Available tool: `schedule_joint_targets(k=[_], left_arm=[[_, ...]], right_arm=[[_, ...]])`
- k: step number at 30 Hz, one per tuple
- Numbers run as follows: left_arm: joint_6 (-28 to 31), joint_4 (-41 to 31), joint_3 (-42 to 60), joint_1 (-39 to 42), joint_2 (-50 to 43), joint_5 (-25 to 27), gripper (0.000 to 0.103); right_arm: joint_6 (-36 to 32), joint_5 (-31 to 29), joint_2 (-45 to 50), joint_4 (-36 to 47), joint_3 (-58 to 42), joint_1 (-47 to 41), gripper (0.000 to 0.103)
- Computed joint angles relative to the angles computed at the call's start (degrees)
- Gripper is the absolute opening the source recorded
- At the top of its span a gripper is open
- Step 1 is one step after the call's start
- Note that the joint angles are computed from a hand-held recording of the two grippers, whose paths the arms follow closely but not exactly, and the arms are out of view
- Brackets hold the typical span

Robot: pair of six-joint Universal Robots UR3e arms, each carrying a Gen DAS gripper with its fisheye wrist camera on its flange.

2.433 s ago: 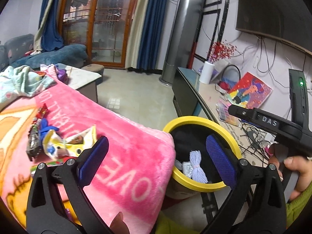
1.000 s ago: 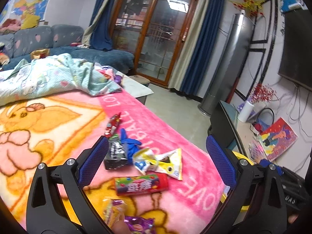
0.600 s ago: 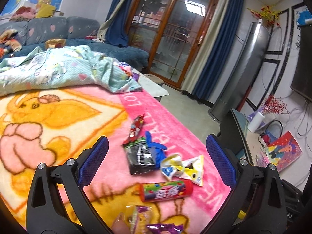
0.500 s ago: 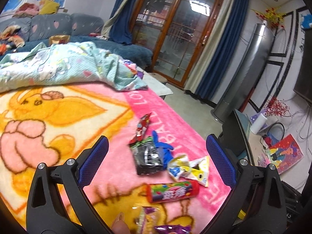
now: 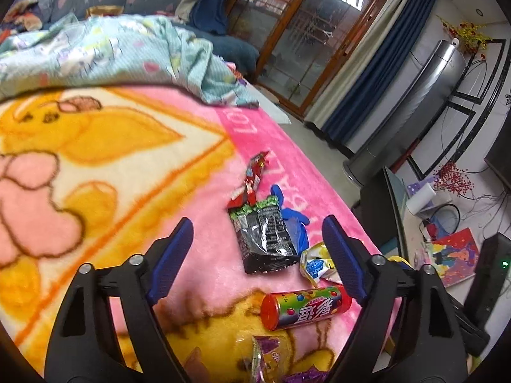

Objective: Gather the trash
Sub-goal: 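Move both open tools back toward the candy wrappers on the blanket, then grasp the black-green snack wrapper with the left tool while the right tool grasps the yellow wrapper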

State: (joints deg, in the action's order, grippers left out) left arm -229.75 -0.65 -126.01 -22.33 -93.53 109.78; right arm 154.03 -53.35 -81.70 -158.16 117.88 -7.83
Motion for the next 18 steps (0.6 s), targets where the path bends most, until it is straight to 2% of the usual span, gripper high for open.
schedule_joint_targets(k=[5,12,14,16,18], left_arm=[[0.34,1.01,0.31,3.03,-1.75,-5.8,0.073],[0.58,-0.1,2.34,5.15,-4.29,-9.91,0.068],[0.67,-0.05,2.66,5.83,-5.13,-11.44,0.068],[0.34,0.11,2.38,6.45,-5.39,-12.71,0.066],[0.02,0.45,2.11,7.04,-5.84,-13.84,0.065]], right_arm=[[1.88,-1.12,5.46,-0.25,-4.4,1.84,0.052],[2.74,-0.99,9.89,1.75,-8.2,3.3,0.046],[2.47,0.11,10.94,3.99,-9.24,3.06,0.041],[1.82,1.56,11.98,6.65,-10.49,2.87,0.031],[1.26,3.19,12.12,7.39,-10.09,2.28,0.026]])
